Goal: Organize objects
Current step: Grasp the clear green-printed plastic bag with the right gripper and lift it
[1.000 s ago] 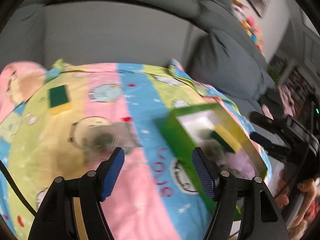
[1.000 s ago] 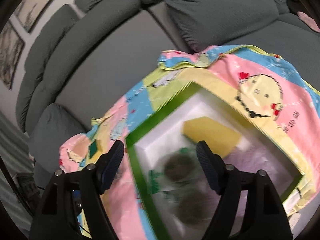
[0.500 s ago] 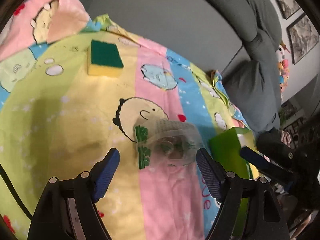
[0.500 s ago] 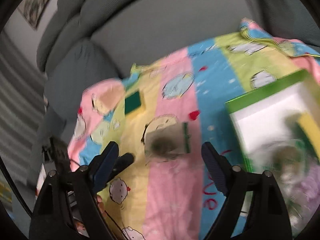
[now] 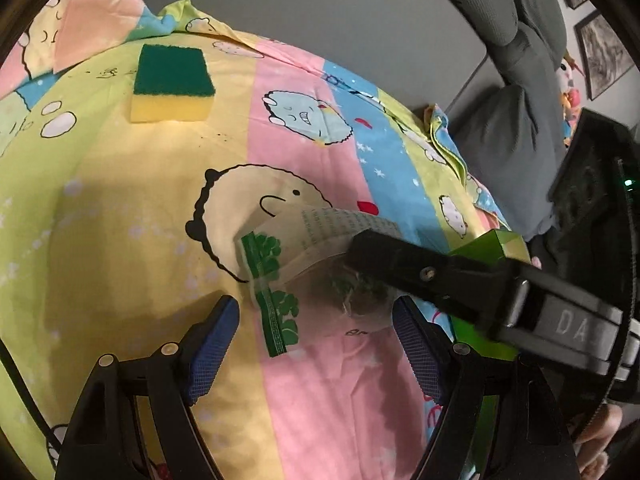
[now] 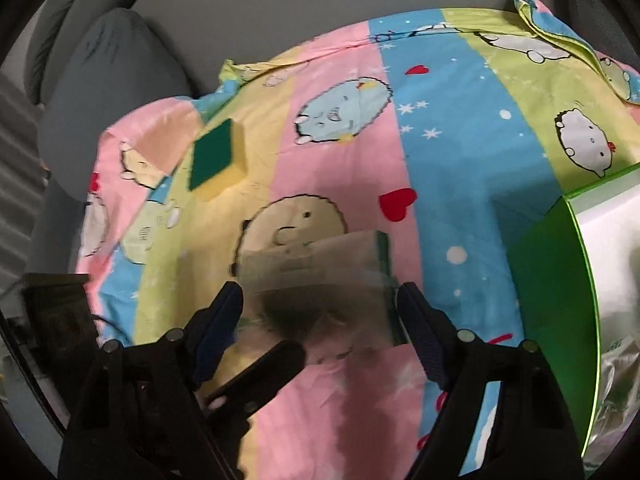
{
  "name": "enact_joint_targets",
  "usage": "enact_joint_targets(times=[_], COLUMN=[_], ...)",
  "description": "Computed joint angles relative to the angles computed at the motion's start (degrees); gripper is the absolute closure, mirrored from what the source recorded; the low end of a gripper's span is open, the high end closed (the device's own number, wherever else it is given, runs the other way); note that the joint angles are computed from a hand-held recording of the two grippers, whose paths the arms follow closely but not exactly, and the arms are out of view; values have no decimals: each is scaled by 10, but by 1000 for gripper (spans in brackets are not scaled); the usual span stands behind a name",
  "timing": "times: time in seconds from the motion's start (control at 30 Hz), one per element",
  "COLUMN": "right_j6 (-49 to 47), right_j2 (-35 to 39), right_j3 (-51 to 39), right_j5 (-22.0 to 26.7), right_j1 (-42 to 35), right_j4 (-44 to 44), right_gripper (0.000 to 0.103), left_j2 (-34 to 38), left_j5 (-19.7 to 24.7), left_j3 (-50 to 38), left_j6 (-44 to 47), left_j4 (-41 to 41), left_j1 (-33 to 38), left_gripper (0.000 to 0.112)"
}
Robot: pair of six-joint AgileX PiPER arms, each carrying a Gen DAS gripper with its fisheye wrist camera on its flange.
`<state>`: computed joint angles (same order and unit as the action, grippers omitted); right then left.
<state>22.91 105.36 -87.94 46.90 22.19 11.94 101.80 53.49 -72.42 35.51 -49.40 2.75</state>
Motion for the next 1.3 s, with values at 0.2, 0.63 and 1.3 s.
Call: enact_joint_targets(times=[0.2, 0.63, 1.3], right_j6=[-52, -80, -90], right_j2=[-2, -69, -215], right_j3=[27, 93, 156], right_j5=[-22, -66, -81], right_j1=[-13, -7, 0], right_j4=[66, 71, 61], right_gripper=[35, 41, 41], left_j2=[-4, -69, -213], left_j5=[-8, -36, -69], left_j3=[7, 43, 86], left_j6=[32, 49, 30], left_j4=[-16, -14, -13], left_j1=[-4, -36, -69], left_gripper=[41, 58, 58])
